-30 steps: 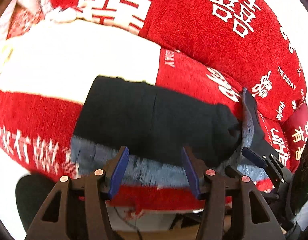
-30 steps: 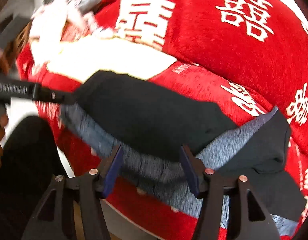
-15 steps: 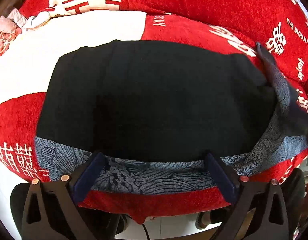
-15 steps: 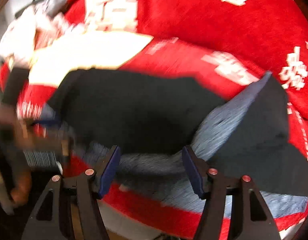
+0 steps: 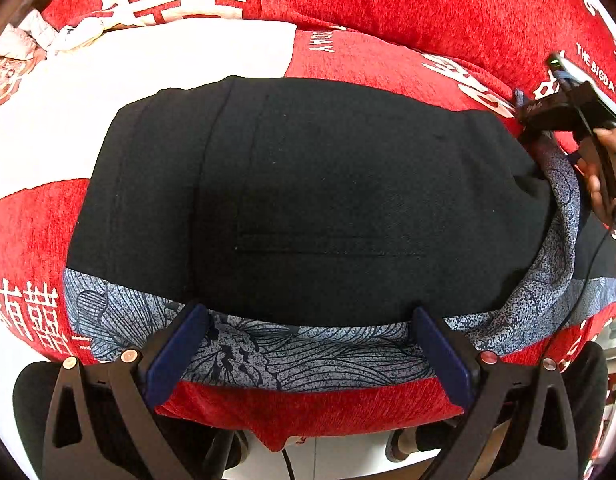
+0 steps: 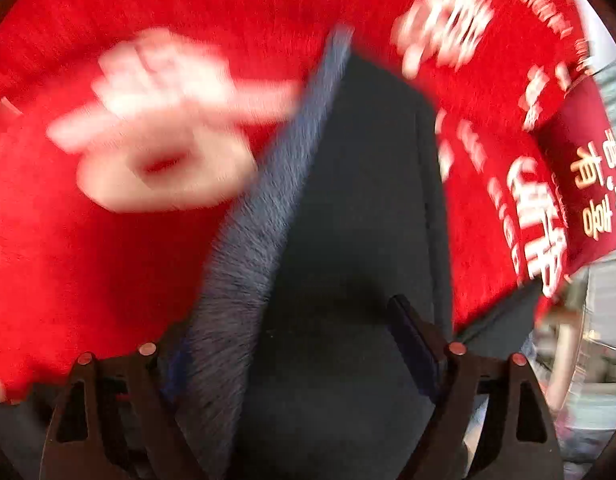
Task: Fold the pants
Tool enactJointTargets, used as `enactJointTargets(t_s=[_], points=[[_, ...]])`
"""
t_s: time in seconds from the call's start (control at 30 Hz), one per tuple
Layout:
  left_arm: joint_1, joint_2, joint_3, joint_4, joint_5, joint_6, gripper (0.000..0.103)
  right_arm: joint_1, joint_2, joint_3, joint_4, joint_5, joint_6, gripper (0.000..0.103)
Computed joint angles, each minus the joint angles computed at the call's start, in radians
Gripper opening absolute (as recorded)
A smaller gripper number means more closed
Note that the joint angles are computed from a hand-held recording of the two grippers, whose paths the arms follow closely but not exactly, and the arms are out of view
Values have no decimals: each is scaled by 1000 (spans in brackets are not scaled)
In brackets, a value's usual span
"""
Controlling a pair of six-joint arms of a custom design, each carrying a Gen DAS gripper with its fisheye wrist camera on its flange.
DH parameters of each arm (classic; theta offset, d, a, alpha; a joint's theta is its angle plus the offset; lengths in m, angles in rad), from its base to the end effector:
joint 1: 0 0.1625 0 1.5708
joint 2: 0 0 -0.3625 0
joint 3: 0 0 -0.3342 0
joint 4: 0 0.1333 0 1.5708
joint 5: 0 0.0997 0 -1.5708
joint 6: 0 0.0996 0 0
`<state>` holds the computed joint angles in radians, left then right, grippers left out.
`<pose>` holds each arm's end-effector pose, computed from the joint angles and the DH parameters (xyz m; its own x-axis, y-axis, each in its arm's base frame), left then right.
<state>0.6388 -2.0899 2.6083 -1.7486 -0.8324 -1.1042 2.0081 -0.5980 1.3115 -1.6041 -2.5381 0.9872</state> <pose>-0.0249 -0.2681 0.2089 -0.7930 -0.1745 -0.5837 0.1078 0.9028 -0.4163 0.2981 -0.5166 0.0412 -0.4372 0.1968 0.8776 0.0646 0.9801 -0.1876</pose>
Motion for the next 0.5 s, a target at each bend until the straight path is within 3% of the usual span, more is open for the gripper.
enactJointTargets(t_s=[0.07, 0.13, 0.27, 0.37, 0.47, 0.5], points=[[4, 7, -3, -11, -1, 7, 102, -13, -61, 90, -156, 56, -93, 72], [5, 7, -3, -10, 0, 8, 102, -10, -111, 162, -252, 81, -148, 17], [9, 5, 0, -20, -1, 17, 102, 3, -314, 420, -502, 119, -165, 13], [10, 12, -4, -15, 0, 12, 102, 42, -489, 639, -666, 98, -148, 13], [16, 37, -10, -31, -2, 11, 102, 62, -676, 883, -924, 104, -166, 13], [19, 41, -12, -35, -3, 15, 102, 62, -701, 924, -965, 102, -165, 13]])
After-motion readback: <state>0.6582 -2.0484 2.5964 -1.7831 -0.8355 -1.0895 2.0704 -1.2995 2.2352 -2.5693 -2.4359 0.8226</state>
